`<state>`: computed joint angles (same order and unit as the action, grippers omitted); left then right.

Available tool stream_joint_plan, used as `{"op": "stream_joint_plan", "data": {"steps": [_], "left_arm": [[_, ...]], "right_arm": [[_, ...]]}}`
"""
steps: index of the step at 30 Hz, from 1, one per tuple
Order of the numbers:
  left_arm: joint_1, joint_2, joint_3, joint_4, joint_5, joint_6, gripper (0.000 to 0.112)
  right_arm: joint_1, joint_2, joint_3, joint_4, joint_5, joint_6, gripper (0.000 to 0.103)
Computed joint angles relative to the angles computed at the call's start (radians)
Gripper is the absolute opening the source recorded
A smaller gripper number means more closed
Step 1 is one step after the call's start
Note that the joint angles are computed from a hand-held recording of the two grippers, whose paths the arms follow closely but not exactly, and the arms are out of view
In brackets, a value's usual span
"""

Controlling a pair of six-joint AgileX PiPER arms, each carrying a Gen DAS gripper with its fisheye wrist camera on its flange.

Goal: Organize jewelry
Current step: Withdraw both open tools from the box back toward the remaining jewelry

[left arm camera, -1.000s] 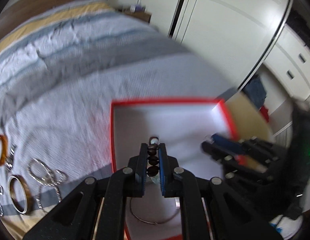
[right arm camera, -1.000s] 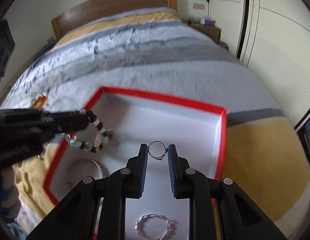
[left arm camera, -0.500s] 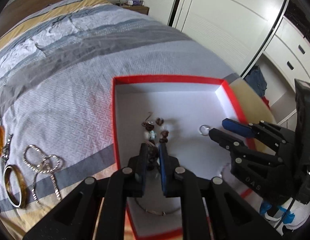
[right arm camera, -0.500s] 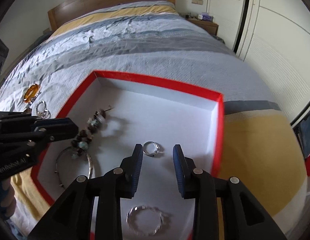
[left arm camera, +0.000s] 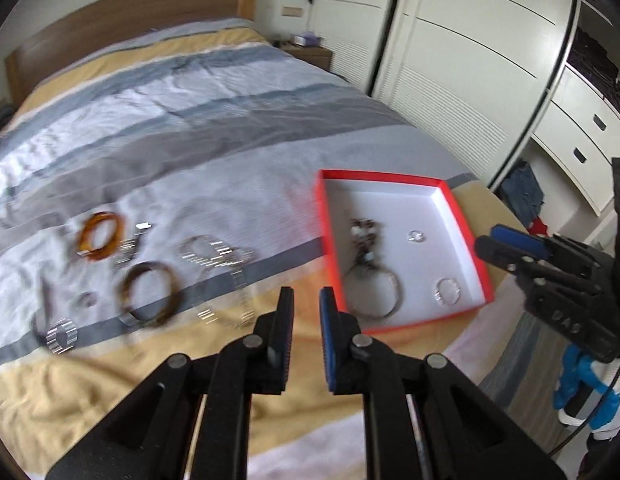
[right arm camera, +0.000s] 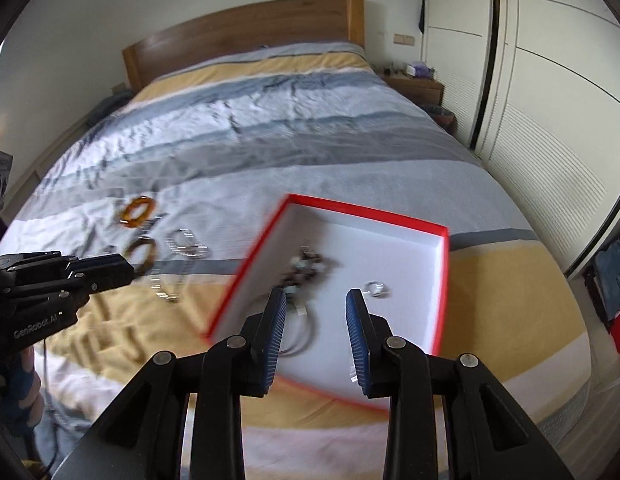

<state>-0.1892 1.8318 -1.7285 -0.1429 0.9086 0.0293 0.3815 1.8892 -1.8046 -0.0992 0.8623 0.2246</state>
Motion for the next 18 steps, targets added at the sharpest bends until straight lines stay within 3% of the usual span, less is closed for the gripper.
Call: {"op": "stream_joint_plan", "data": {"steps": [8, 18], "left_arm": [[0.182, -0.294, 0.248, 0.009, 0.01, 0.062, 0.013], [0.61, -0.555, 0.407, -0.174, 0.097, 0.34, 0.021]], "right_arm": [[0.175, -0.108, 0.029, -0.064, 0.052, 0.128, 0.031], [0.396, -0.164, -0.051, -0.191, 0.161, 0.248, 0.031]]}}
